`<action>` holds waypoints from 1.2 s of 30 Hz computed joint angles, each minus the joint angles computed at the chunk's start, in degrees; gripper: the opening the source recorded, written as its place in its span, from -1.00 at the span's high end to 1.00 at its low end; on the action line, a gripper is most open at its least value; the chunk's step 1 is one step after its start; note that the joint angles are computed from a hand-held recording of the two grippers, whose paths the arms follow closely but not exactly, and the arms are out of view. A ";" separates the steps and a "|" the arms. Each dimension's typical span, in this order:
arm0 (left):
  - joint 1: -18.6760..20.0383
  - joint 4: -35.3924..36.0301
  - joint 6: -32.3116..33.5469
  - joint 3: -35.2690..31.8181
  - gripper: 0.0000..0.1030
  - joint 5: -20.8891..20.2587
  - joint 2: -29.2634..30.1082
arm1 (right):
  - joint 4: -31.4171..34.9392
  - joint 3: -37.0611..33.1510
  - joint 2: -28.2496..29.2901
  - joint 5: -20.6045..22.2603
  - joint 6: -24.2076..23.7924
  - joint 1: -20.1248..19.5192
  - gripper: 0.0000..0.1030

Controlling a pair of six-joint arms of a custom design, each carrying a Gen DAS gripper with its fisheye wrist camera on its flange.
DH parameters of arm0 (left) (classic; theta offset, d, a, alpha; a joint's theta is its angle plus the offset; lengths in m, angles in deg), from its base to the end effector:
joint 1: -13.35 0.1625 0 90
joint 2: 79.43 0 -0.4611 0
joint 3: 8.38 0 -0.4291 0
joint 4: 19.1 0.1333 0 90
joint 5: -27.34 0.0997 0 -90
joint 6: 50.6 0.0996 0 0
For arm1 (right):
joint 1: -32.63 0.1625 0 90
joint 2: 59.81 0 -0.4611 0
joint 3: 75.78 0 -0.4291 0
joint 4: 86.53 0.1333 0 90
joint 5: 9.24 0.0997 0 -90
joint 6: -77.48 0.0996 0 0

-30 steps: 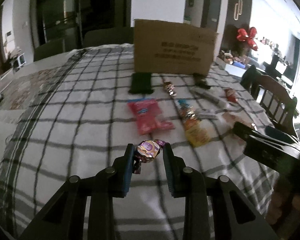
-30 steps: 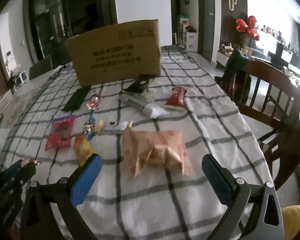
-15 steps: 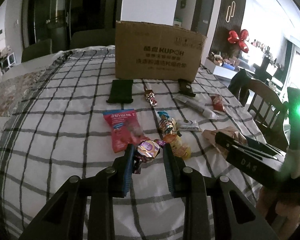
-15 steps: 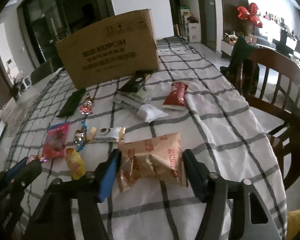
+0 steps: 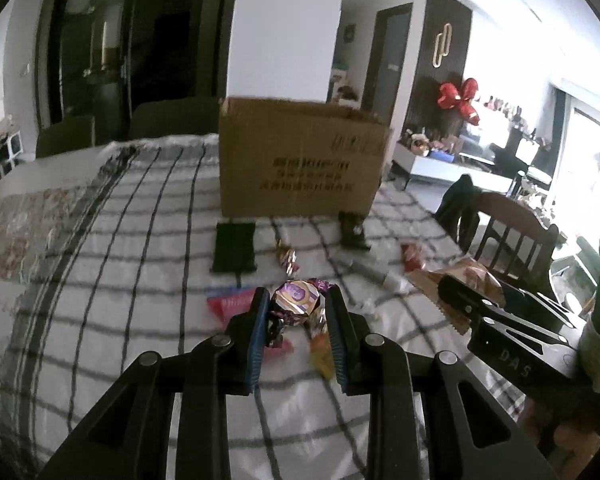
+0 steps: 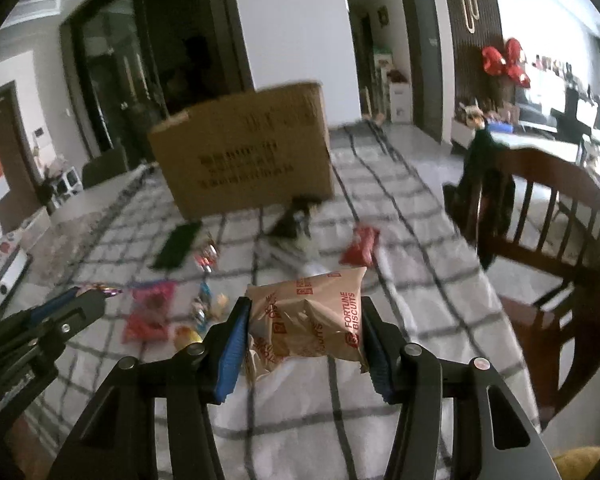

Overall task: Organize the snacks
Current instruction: 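Carry the candy into the box with left gripper while right drops biscuit bag in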

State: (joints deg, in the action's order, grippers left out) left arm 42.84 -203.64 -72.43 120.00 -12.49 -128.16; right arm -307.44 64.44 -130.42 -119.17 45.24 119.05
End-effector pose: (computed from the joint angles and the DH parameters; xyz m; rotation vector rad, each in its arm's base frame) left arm -0.3267 -0.4258 0.0509 0.6724 2.3699 -0.9996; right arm 0.0721 -0.4380 0.2377 0.3305 -2.2416 1.1490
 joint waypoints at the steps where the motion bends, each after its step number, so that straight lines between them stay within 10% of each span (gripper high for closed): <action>1: 0.11 -0.23 0.94 -0.43 0.45 -0.44 -0.24 | 0.26 -0.36 -0.28 0.36 -0.20 0.43 -0.04; 30: 12.93 6.85 30.93 -36.08 0.42 -6.37 10.95 | 17.15 -30.95 8.49 4.77 -6.29 6.06 -0.04; 36: 14.57 10.65 30.73 -40.96 -0.16 -4.80 13.65 | 22.90 -36.62 11.31 3.61 -5.53 5.37 -0.27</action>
